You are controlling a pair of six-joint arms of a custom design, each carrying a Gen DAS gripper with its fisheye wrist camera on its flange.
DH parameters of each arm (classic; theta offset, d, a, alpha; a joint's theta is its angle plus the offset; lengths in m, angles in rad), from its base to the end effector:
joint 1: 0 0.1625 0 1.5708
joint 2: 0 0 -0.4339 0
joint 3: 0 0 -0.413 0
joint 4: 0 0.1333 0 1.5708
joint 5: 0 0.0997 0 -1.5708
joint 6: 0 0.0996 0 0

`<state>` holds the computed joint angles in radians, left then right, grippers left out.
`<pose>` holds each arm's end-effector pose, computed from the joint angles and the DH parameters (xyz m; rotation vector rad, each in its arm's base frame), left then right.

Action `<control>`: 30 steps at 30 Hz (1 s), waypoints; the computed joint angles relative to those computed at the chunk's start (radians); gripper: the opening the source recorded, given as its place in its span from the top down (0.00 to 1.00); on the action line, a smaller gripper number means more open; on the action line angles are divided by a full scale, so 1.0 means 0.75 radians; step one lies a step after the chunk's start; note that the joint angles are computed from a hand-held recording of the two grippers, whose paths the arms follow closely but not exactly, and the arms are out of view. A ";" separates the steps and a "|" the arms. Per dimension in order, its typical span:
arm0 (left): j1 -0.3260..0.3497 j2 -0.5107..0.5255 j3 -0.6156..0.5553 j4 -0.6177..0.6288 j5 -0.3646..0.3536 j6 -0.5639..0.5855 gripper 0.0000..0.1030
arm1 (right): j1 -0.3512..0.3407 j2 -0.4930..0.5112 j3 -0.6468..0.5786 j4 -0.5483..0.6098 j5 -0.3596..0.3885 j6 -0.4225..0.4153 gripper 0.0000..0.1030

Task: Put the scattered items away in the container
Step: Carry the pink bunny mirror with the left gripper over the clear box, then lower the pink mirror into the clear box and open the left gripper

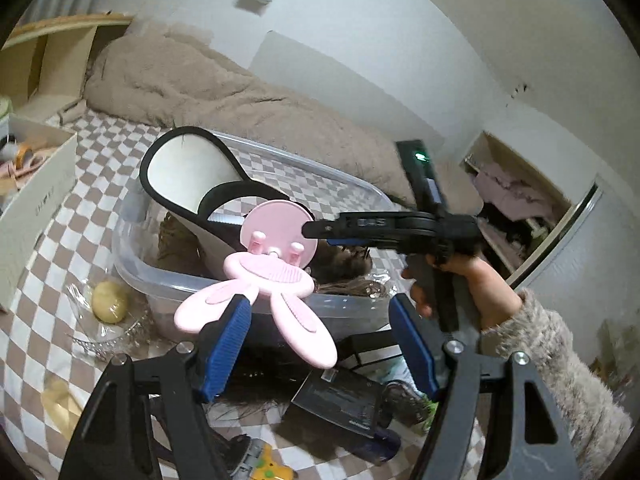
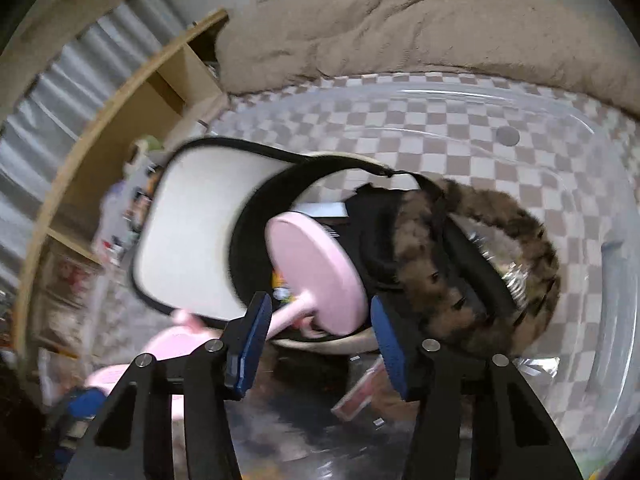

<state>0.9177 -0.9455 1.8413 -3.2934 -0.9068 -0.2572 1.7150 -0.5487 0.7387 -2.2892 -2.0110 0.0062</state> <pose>-0.2326 -0.6244 0.2121 0.1237 2.5837 -1.3953 0.2203 -0.8848 0.2833 0.0227 -2.6508 0.7583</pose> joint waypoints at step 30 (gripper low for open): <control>-0.030 0.095 -0.100 -0.259 0.370 0.361 0.30 | 0.038 0.087 -0.097 -0.012 -0.036 -0.379 0.70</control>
